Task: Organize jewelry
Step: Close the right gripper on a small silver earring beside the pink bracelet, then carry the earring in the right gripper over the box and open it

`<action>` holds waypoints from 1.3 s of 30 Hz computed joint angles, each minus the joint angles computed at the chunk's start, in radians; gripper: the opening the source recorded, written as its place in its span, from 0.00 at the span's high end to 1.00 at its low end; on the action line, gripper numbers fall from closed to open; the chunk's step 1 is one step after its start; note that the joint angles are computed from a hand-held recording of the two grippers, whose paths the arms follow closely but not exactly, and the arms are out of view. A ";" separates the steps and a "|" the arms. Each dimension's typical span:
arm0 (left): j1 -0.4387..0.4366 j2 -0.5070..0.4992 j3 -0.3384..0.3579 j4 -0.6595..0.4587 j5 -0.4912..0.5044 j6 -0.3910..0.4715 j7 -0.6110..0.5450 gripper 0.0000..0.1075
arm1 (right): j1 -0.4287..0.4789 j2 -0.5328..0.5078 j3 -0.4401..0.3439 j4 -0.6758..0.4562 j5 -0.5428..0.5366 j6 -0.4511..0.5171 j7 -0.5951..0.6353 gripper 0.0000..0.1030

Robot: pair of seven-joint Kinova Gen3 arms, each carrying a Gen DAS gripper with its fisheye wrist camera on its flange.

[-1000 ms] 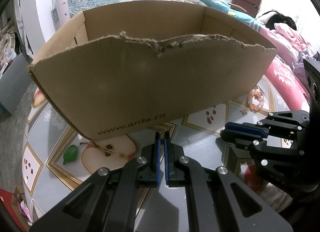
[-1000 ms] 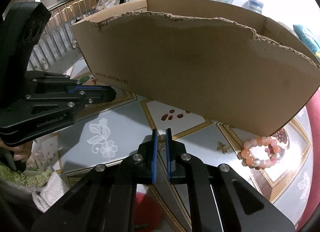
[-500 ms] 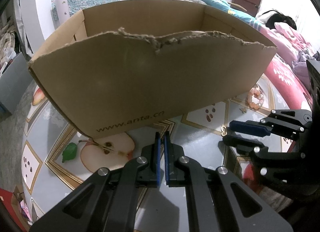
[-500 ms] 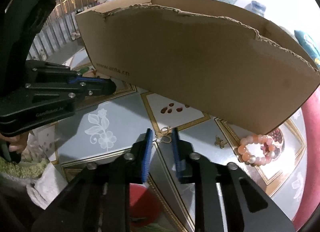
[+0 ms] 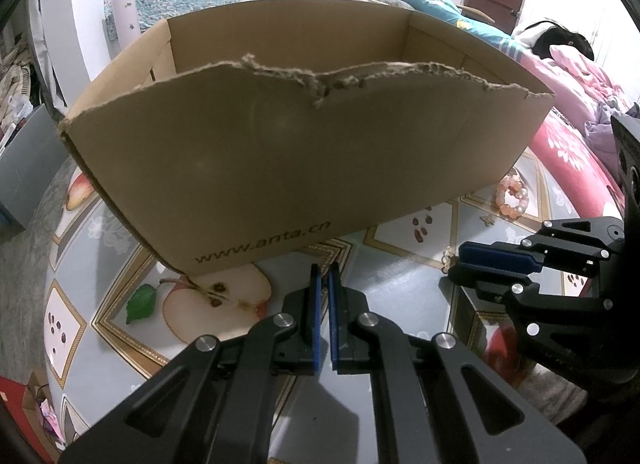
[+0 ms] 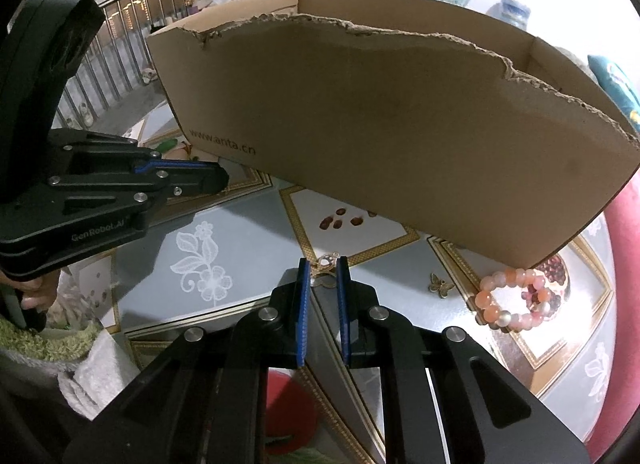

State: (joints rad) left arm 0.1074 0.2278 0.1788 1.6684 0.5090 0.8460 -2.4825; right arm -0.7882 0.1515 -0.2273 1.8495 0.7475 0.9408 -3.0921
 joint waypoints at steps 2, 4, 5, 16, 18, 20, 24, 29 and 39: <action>-0.002 -0.001 0.000 0.001 0.003 -0.001 -0.004 0.97 | -0.002 -0.009 -0.001 0.003 0.005 0.005 -0.003 0.89; -0.012 -0.010 0.003 0.007 0.022 0.003 -0.025 0.97 | -0.006 -0.026 -0.008 0.008 0.015 0.013 -0.013 0.89; -0.019 -0.015 0.004 0.009 0.036 0.009 -0.041 0.97 | -0.004 -0.034 -0.010 0.012 0.018 0.013 -0.016 0.89; -0.161 -0.048 -0.049 -0.087 0.350 0.303 -0.241 0.97 | 0.043 -0.191 -0.100 0.051 0.145 0.042 -0.107 0.89; -0.178 -0.039 -0.056 -0.121 0.407 0.343 -0.251 0.97 | 0.064 -0.212 -0.118 0.051 0.182 0.056 -0.118 0.89; -0.181 -0.023 -0.053 -0.155 0.448 0.362 -0.254 0.97 | 0.091 -0.220 -0.126 0.048 0.207 0.055 -0.115 0.89; -0.141 0.040 -0.028 -0.244 0.443 0.351 -0.208 0.97 | 0.136 -0.194 -0.109 0.020 0.197 0.062 -0.056 0.89; -0.065 0.128 0.009 -0.349 0.321 0.306 -0.089 0.97 | 0.198 -0.178 -0.053 0.011 0.122 -0.003 0.037 0.89; 0.040 0.261 0.067 -0.517 0.141 0.267 0.123 0.81 | 0.299 -0.206 -0.017 0.061 0.102 -0.119 0.060 0.81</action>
State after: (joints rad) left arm 0.1476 0.4884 0.2461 1.1510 0.6502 1.1131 -2.3596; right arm -0.4894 -0.0545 -0.2443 1.9101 0.8491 0.8221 -3.0317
